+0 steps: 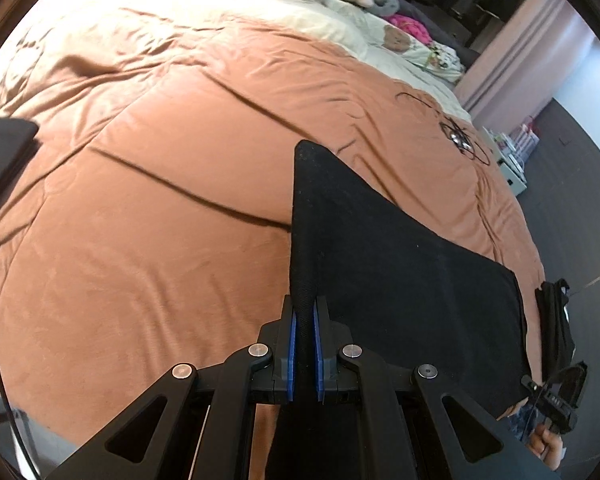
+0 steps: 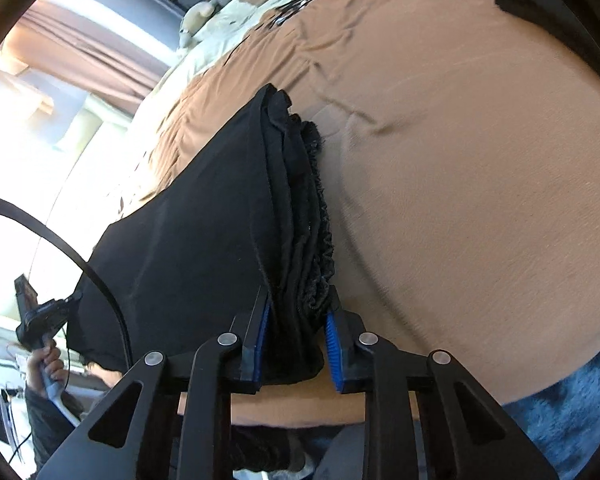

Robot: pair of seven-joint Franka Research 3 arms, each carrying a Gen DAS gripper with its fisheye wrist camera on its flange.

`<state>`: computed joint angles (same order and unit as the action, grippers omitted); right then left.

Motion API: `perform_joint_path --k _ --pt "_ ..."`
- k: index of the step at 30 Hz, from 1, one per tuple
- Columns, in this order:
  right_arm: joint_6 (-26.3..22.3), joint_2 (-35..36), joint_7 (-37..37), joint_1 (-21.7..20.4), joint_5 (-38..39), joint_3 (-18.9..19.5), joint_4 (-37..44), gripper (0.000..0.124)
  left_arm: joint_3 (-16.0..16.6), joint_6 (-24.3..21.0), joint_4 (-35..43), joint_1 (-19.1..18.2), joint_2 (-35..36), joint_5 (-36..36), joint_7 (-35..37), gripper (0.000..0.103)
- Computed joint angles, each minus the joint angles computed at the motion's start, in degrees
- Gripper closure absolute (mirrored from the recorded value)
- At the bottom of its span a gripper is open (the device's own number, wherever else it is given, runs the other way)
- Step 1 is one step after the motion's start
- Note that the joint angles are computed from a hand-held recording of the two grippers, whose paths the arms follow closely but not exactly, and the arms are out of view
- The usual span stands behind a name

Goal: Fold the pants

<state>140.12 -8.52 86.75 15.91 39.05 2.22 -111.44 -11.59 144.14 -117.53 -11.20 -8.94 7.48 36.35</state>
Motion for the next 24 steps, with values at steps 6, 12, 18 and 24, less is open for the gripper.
perform_joint_path --k 6,12,18,24 --pt "-2.9 3.0 1.6 -0.4 -5.8 0.6 4.0 0.100 1.2 1.9 -3.9 0.0 -1.6 -2.8 1.4 0.095" --pt "-5.2 3.4 3.6 -0.7 -13.2 1.3 6.5 0.096 0.7 3.9 -7.1 -0.3 -1.3 -4.5 0.3 0.086" --pt "-2.9 0.9 4.1 -0.2 -20.6 2.6 5.7 0.093 1.4 9.9 -13.7 -1.4 -4.6 -9.0 -0.5 0.052" --pt "-0.7 -0.4 2.7 0.9 -20.7 2.8 5.4 0.093 1.6 14.5 -20.0 -2.3 -8.6 -10.3 -3.7 0.045"
